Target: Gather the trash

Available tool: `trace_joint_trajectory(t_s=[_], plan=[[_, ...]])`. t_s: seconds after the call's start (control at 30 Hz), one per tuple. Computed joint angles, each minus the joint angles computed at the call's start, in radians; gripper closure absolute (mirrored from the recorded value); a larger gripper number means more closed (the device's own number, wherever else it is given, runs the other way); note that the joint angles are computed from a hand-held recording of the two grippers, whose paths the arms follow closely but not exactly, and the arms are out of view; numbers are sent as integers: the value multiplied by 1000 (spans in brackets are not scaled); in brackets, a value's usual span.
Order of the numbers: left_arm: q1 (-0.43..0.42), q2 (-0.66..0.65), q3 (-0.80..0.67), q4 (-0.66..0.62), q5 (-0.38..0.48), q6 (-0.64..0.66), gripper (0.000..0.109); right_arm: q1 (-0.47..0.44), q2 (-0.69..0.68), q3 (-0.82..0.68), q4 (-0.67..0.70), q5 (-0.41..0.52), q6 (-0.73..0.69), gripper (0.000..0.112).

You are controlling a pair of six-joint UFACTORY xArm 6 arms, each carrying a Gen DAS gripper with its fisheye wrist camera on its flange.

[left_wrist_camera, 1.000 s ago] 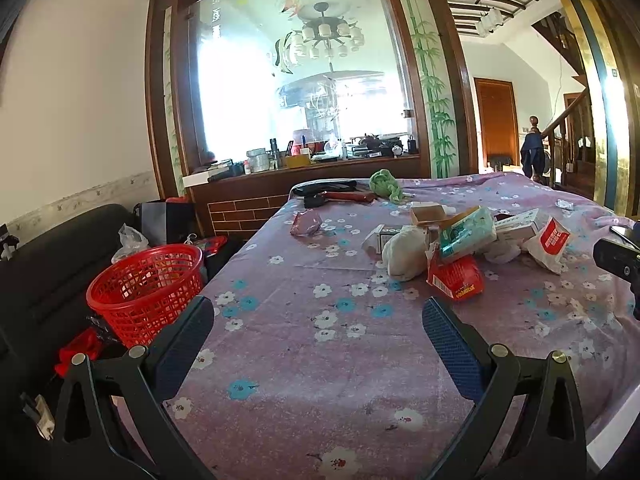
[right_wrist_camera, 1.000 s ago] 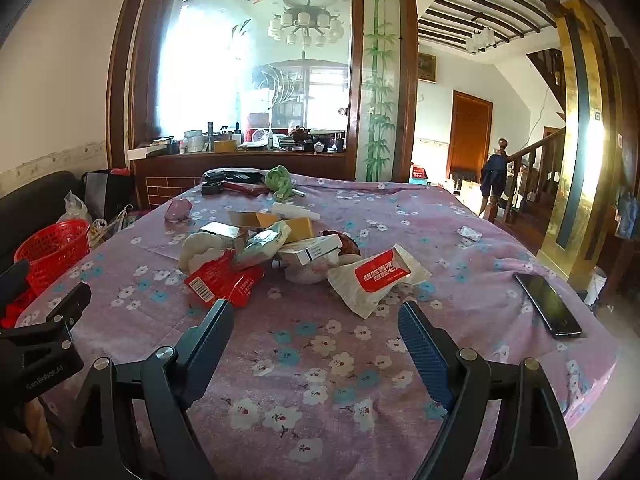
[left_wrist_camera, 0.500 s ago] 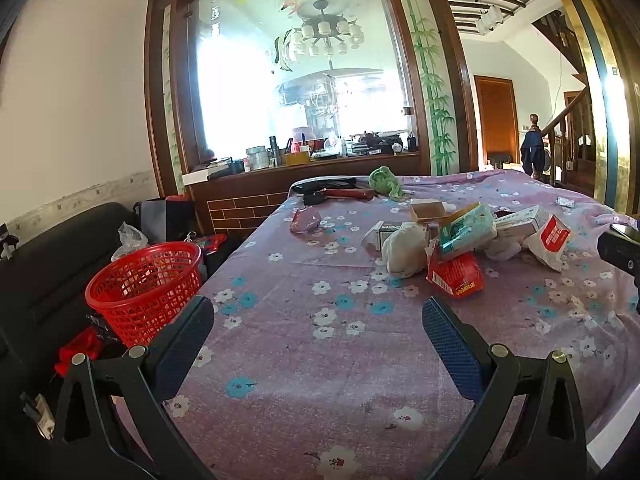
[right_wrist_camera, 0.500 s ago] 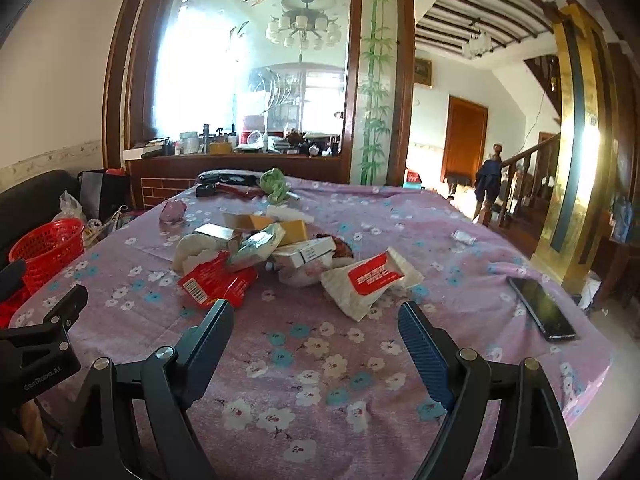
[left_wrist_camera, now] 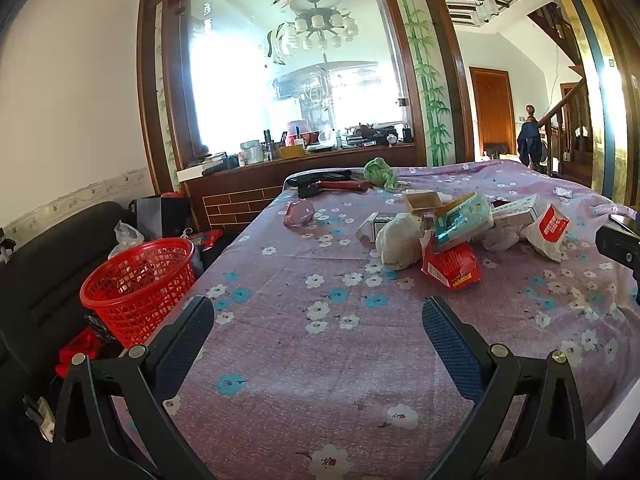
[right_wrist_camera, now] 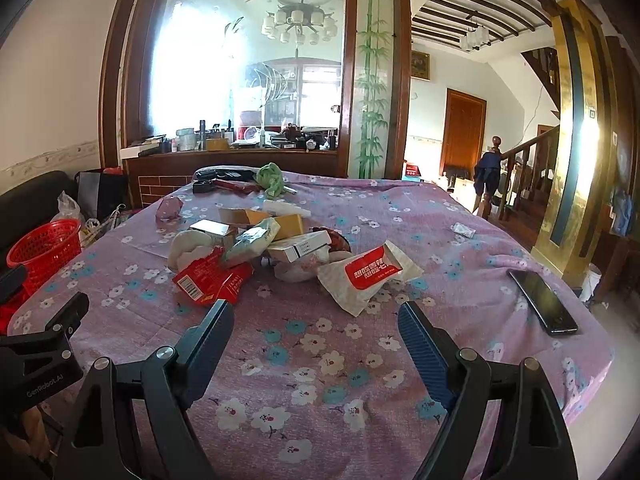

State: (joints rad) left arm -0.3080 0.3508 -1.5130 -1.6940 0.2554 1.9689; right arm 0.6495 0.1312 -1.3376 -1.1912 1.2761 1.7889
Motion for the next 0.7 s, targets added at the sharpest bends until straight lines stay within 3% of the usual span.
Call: trace_joint_trajectory(t_s=[0.1, 0.17, 0.27, 0.53, 0.7], plan=[[-5, 17, -19, 173, 21, -161, 6, -18, -26, 26, 4, -37, 2, 25], [0, 37, -50, 364, 75, -337, 6, -45, -66, 62, 13, -81, 18, 26], [22, 101, -165, 661, 231, -647, 6, -105, -134, 121, 54, -191, 25, 34], [28, 343, -575, 992, 579, -1050, 6, -319, -270, 299, 216, -591, 42, 54], [14, 500, -840, 1079, 733, -1168, 27, -462, -277, 366, 360, -835, 4, 56]])
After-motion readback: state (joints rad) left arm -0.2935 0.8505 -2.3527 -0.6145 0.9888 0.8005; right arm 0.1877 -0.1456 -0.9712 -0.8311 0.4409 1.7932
